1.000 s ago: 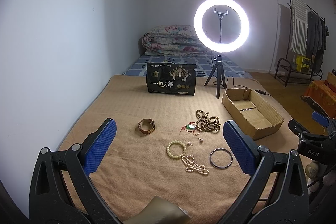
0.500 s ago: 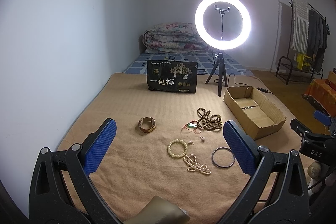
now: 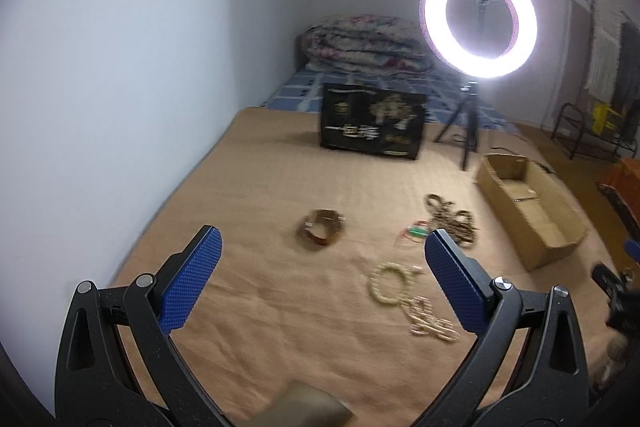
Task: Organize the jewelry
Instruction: 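Grasp the brown-strapped watch with the left tool while the right tool grasps the blue bangle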
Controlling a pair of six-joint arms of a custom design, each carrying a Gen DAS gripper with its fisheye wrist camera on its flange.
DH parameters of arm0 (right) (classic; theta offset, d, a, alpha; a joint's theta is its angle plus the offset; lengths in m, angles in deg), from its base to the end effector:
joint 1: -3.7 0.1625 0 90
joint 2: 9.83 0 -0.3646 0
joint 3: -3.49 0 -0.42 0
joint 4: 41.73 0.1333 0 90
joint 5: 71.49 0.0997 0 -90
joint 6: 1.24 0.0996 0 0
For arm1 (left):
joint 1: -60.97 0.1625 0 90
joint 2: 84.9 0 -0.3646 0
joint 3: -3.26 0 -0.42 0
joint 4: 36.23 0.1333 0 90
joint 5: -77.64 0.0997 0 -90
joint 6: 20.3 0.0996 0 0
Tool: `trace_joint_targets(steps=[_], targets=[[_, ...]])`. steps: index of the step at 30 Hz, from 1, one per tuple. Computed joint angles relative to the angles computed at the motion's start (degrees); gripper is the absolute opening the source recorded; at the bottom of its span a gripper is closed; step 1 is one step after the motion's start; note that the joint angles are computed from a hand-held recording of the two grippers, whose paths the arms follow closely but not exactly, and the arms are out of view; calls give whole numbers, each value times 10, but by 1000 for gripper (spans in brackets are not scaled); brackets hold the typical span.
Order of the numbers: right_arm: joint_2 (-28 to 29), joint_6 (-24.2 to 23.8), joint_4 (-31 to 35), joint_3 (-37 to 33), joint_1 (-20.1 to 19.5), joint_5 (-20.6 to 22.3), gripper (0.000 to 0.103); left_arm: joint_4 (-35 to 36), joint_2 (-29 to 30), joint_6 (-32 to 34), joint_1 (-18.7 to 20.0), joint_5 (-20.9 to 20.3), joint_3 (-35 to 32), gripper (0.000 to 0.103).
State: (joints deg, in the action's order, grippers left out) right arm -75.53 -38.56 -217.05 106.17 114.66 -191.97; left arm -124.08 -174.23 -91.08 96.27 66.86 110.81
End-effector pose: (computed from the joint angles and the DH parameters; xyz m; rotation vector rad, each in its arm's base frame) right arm 0.2976 -0.5456 0.2596 0.8911 -2.1870 0.9504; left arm -0.2665 -0.4719 0.3436 0.0140 1.9316 -1.2484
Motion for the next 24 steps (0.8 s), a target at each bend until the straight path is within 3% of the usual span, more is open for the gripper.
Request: trace_joint_targets(steps=[4,12,16,19,24], targets=[[10,10,75,-14,-2,7,103,-164,0,153,53,-57,-1,103],[57,1,163,-52,-13,30,103,-315,41,262,141,-178,-28,103],[71,25,218,-69,-25,41,103,-337,78,288,162,-198,-53,103],[84,34,235,-80,-29,34,103,-318,110,296,175,-184,-76,103],[107,48,264,-100,-34,32,103,-331,133,322,194,-204,-91,103]])
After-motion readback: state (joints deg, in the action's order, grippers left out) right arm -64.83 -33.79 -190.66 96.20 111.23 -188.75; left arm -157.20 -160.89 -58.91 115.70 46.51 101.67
